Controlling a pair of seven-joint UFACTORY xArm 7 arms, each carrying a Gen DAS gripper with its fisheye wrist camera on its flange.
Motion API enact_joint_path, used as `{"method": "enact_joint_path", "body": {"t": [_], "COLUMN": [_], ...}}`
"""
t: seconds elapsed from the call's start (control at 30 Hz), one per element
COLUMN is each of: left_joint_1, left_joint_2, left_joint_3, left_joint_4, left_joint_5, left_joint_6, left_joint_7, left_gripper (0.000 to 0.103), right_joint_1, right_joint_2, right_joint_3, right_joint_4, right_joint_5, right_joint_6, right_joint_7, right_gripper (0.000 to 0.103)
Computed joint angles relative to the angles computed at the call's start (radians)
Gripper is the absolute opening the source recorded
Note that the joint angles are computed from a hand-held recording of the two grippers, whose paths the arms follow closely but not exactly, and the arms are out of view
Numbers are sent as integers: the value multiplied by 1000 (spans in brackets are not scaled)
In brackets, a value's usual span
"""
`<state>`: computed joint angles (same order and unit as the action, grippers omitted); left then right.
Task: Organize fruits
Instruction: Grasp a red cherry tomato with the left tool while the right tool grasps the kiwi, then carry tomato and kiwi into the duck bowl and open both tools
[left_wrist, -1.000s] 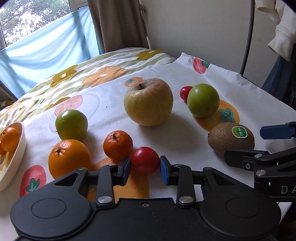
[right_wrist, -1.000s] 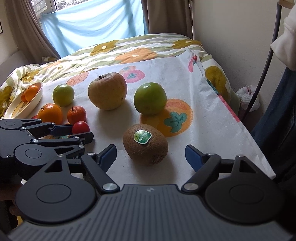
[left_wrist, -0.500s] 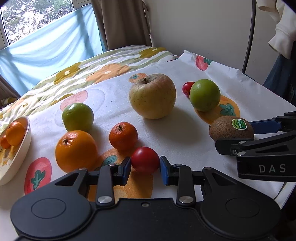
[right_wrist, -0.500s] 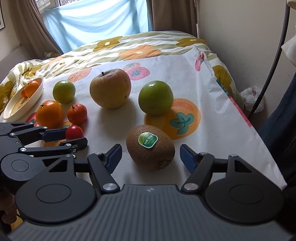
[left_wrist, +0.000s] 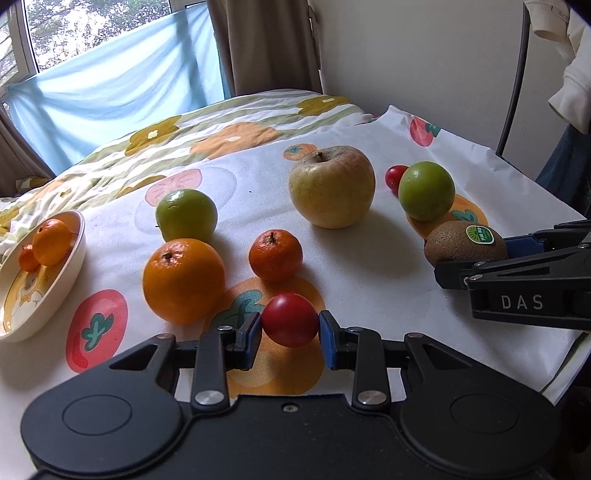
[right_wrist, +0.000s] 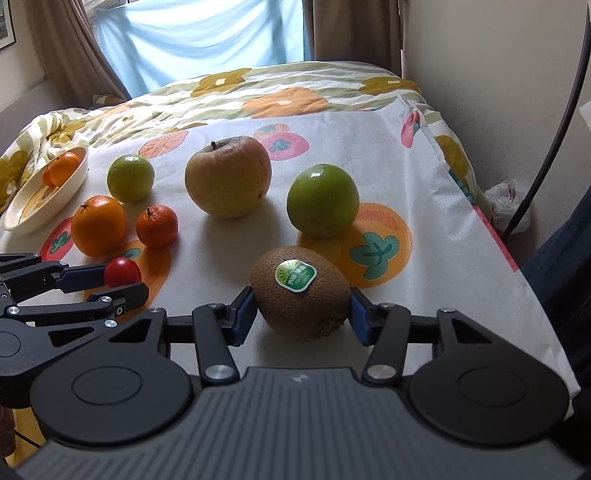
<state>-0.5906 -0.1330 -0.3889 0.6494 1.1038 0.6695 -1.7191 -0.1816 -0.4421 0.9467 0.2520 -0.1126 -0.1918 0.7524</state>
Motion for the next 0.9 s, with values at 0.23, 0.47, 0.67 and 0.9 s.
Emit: {"method": "enact_joint_path", "body": {"t": [0.23,0.47,0.67,0.9], "left_joint_1": [-2,8,16,48], "left_joint_2": [-95,-264,-464,-689], "left_joint_3": [-25,-72,-74,-36], "left_joint_4": [-41,-105,-186,-289], "left_joint_5": [-74,-231,-379,-503], "left_joint_6": [51,116,163,207], "left_joint_7": [0,76,190,341], "left_gripper": [37,37,37,37], "right_joint_1": [76,232,288,158], "right_joint_2": [-11,-16,11,99], "right_joint_3": [-65,-190,-201,-33], "right_joint_4": [30,89,182,357], "right_joint_5": [-14,-47,-97,-215], "right_joint_6": [24,98,155,200], "right_joint_7": [-12,-18,17,127], "right_gripper": [67,67,67,67]}}
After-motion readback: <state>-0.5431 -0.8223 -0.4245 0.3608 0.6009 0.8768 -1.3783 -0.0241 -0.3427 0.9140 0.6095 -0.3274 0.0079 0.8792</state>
